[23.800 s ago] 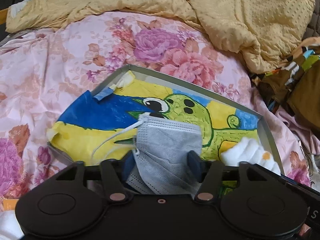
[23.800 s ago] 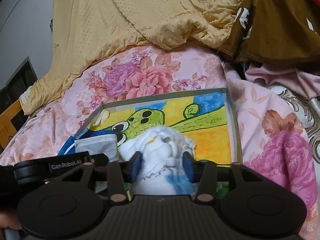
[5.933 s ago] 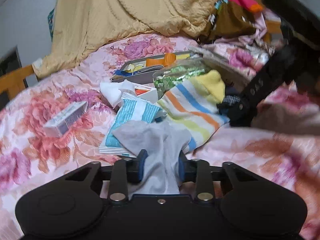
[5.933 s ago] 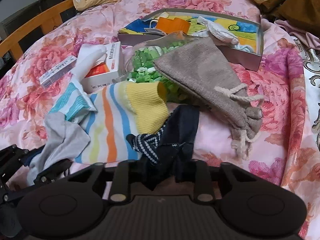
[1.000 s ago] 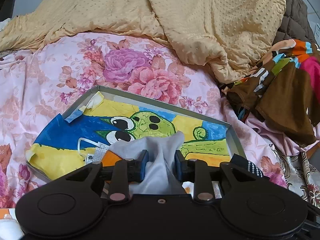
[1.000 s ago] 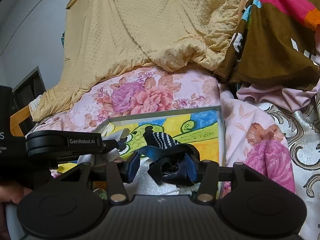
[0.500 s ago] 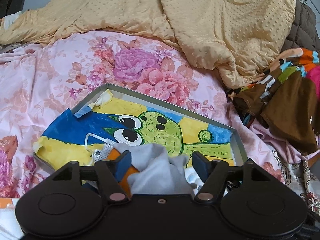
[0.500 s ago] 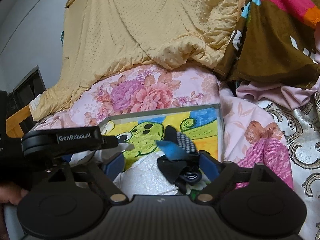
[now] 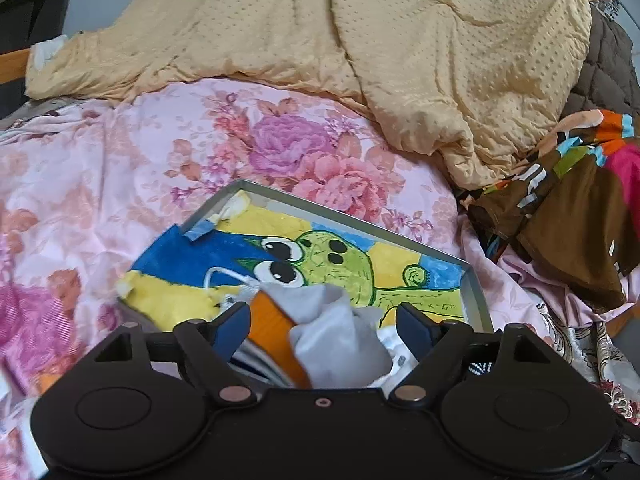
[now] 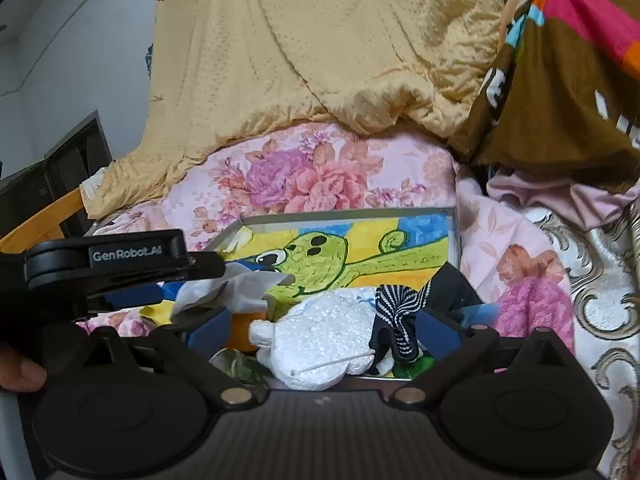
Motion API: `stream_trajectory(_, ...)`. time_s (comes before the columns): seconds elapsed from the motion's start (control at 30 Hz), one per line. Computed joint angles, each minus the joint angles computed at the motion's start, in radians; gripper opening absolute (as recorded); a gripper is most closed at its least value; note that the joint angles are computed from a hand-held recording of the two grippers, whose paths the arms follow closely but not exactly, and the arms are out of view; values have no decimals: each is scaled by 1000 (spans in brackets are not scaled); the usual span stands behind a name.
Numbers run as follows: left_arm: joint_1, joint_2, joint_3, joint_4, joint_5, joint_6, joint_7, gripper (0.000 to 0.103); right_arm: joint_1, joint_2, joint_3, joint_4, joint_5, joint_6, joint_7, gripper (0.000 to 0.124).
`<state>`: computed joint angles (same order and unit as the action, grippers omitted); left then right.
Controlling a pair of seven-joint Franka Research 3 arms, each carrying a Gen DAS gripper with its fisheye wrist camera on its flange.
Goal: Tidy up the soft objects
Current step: 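Open both tools to drop the grey and black striped socks into the tray, then withdraw both tools from the tray back over the pile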
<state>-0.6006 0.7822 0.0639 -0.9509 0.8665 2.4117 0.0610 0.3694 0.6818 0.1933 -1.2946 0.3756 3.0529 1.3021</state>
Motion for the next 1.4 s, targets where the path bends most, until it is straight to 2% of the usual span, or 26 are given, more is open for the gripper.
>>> stream_trajectory(0.1,-25,-81,15,-111,45,-4,-65,86,-13,-49,19,-74,13,50,-11,102)
stream_trajectory(0.23,-37,-187,-3,-253,124,-19,-159,89,-16,-111,20,-162,19,116,-13,102)
stream_trajectory(0.4,-34,-284,-56,-376,198,-61,-221,95,-38,-183,51,-277,18,218,-4,103)
stream_trajectory(0.6,-27,-388,-129,-504,271,-129,-302,98,-96,-248,120,-381,-13,286,28,103)
stream_trajectory(0.73,-16,-454,-180,-593,318,-170,-346,99,-101,-299,129,-469,-49,337,70,103)
stream_trajectory(0.8,-12,-484,-203,-637,342,-194,-367,101,-123,-316,154,-508,-83,359,100,103)
stream_trajectory(0.87,-12,-516,-224,-688,386,-219,-409,102,-96,-337,126,-539,-96,359,116,103)
stream_trajectory(0.93,-6,-538,-249,-724,408,-238,-412,102,-39,-358,69,-563,-92,365,120,103)
stream_trajectory(1.03,-4,-566,-282,-768,434,-277,-414,102,5,-384,30,-599,-93,379,130,103)
stream_trajectory(1.27,15,-620,-330,-855,459,-281,-409,102,69,-442,-16,-681,-84,416,132,103)
stream_trajectory(1.4,33,-652,-346,-904,458,-257,-386,102,80,-472,-20,-723,-83,413,132,103)
